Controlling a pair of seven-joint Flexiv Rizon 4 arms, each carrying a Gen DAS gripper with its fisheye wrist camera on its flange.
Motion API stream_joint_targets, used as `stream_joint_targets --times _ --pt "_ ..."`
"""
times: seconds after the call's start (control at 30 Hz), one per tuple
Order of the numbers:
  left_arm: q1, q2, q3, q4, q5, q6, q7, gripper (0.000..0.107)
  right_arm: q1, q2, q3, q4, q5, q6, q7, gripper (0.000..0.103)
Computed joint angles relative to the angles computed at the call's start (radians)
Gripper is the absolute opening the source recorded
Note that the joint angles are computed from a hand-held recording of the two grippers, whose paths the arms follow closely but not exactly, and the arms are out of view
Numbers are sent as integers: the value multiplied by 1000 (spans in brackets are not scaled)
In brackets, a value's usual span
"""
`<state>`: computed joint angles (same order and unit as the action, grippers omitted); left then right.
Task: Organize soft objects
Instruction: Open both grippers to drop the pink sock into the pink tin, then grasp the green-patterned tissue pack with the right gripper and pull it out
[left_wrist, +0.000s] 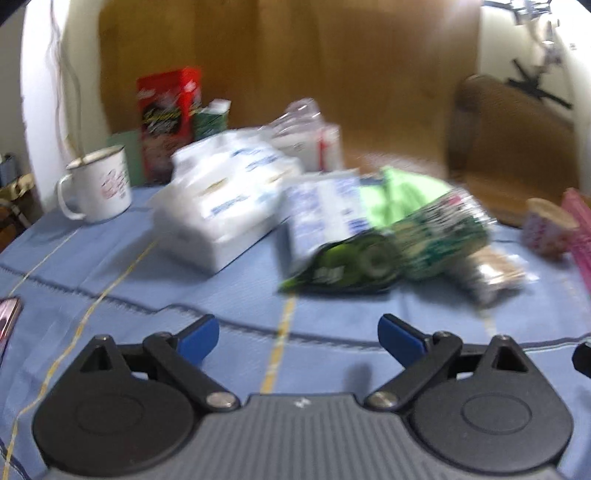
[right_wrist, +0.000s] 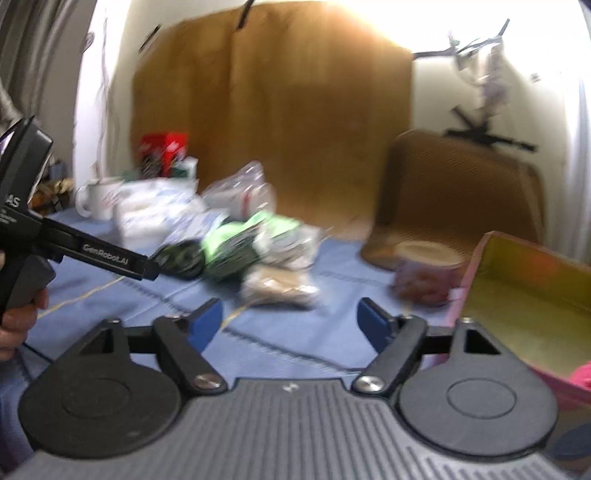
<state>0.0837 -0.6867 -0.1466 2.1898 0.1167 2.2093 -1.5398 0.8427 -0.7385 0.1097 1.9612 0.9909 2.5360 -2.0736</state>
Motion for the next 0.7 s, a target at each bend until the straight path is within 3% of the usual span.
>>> stream_joint_targets --times 0.23,0.43,0.53,0.57,0.6,0.7 --pt "50 -19 -43 -25 41 -39 -18 97 -10 22 -37 -70 -3 -148 -15 63" --pt "108 -30 -86 -18 100 -23 -43 98 -135 23 -38 -159 -134 -325 225 63" --pt "119 -33 -93 -20 114 -22 -54 99 -280 5 69 -183 -285 -424 385 63" --pt "126 -34 -98 -21 120 -21 -58 99 -340 -4 130 -178 -351 -436 428 56" --pt "133 -35 -105 -22 128 -22 -64 99 -374 -10 166 -164 -398 -430 450 30" --pt "147 -37 -115 -25 143 -25 -74 100 -407 4 232 -82 -451 -344 507 27"
